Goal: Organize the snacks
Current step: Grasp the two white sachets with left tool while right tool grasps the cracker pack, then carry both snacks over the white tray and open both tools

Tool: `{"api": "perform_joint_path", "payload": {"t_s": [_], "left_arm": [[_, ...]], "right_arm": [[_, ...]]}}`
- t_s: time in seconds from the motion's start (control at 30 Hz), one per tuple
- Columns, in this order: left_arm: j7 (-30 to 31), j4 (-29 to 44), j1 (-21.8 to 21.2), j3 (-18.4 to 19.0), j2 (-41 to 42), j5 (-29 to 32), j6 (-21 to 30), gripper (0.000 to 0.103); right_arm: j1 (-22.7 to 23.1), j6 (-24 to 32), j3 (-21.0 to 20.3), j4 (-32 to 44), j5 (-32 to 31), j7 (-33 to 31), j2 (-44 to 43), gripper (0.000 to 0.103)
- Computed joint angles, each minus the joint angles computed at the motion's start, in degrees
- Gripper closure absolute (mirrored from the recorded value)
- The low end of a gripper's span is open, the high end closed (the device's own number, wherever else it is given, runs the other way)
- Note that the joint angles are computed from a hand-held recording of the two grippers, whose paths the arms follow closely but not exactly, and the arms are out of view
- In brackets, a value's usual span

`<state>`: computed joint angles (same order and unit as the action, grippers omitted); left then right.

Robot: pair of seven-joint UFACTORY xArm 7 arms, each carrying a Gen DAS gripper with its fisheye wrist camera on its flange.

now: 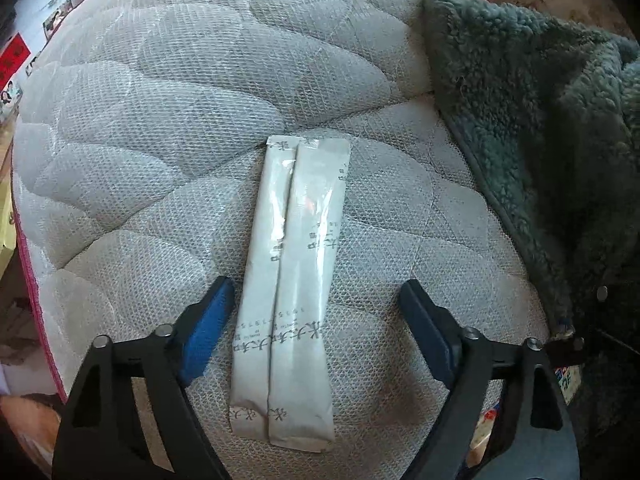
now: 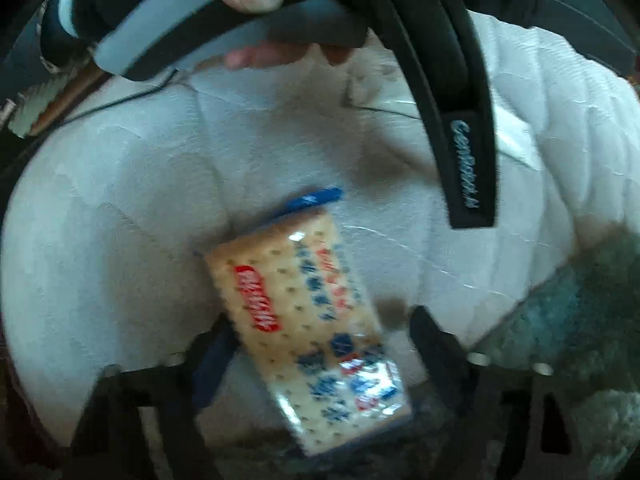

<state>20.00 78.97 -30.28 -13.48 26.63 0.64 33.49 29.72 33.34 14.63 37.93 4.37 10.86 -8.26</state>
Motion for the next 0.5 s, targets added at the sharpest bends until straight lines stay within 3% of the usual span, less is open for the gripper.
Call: {"api": "perform_joint_path", "payload": {"t_s": [0.03,0.07,0.1,0.17,0.33,0.43,0.5], "left_arm": [[-0.2,-1.4,0.3,0.1,-0.9,-0.1,-1.1,0.041],[-0.5,-2.6,0.8,0.1,-2.0,-0.7,-2.1,0.066],[-1.0,-3.1,0.9,0.4,-2.5,-0.6,-2.5,0.070],[-0.2,-4.1,3.0,-0.5,-3.8,-3.6,-1.2,0.070],[2.2,-13.1,5.9,-1.0,-11.2,-6.9,-3.5,0.070],[5.4,-20.4,8.4,-1.0,-18.1,-12.1,-3.7,0.071],[4.6,-24.8,8.6,0.3,-22.3,-11.9,-4.6,0.071]], "right_arm": [[0.1,-0.4,0.2,-0.3,0.1,0.6,-0.4,0.039],[0.0,-0.6,0.4,-0.8,-0.3,1.7,-1.0,0.040],[0.1,-0.4,0.7,-1.2,-0.4,3.4,-1.8,0.043],[0.3,-0.3,1.6,-2.1,-1.0,7.6,-3.4,0.049],[1.3,1.0,4.4,-2.6,-2.6,20.4,-6.9,0.050],[1.4,0.7,7.3,-1.8,-6.1,30.2,-7.9,0.050],[1.1,2.2,9.5,-1.1,-10.2,37.4,-8.5,0.050]]}}
